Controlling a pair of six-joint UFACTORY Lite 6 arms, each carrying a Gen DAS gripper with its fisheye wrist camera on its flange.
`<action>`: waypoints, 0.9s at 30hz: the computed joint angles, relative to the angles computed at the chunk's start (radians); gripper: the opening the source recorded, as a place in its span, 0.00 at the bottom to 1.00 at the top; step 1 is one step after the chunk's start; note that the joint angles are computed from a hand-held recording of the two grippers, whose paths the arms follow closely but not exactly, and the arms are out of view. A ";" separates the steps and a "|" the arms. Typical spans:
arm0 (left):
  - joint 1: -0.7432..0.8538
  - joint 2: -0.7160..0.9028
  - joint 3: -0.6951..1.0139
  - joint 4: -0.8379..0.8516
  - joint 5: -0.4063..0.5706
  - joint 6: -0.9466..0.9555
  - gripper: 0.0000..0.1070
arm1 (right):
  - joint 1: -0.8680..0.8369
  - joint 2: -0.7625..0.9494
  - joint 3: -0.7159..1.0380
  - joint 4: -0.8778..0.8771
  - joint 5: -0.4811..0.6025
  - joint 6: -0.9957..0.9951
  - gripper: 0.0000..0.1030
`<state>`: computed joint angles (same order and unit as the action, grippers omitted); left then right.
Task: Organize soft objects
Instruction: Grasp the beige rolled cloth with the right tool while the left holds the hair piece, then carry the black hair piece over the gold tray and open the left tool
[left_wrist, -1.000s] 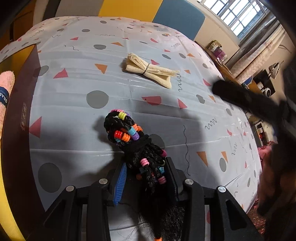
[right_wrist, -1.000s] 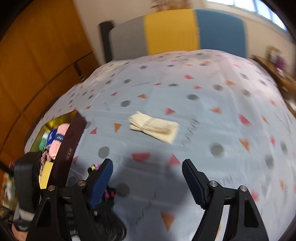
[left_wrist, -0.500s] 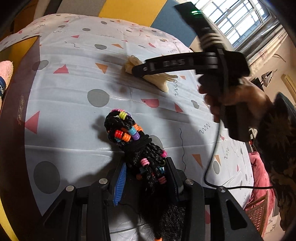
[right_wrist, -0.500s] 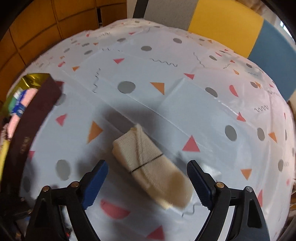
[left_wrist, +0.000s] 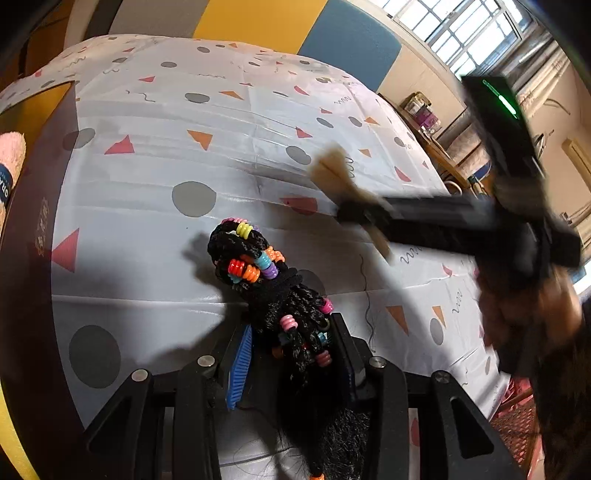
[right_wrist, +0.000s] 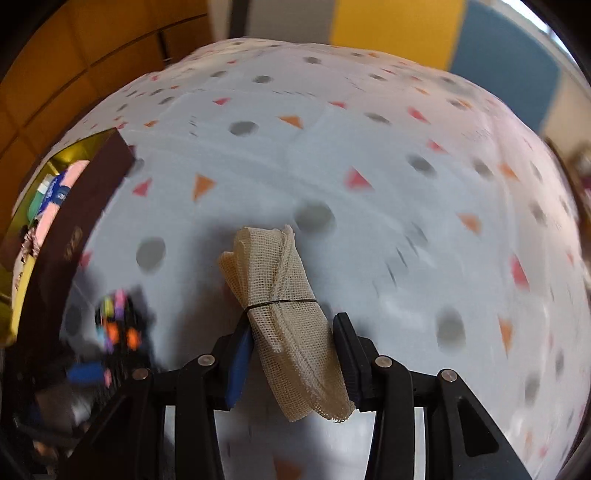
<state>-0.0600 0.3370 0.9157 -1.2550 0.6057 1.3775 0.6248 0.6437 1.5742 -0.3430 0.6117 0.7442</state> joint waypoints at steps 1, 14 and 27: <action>-0.011 -0.009 -0.007 -0.002 -0.015 0.005 0.37 | 0.025 -0.063 -0.094 -0.060 -0.012 0.105 0.42; -0.067 -0.124 -0.101 0.041 -0.138 0.000 0.37 | 0.218 -0.237 -0.466 -0.441 -0.149 0.709 0.78; -0.042 -0.357 -0.287 0.013 -0.185 0.119 0.36 | 0.183 -0.257 -0.513 -0.582 -0.287 0.932 0.58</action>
<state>-0.1023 -0.0203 0.6291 -1.2419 0.4208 1.4968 0.8083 0.3865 1.0610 -0.9255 0.3246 1.6759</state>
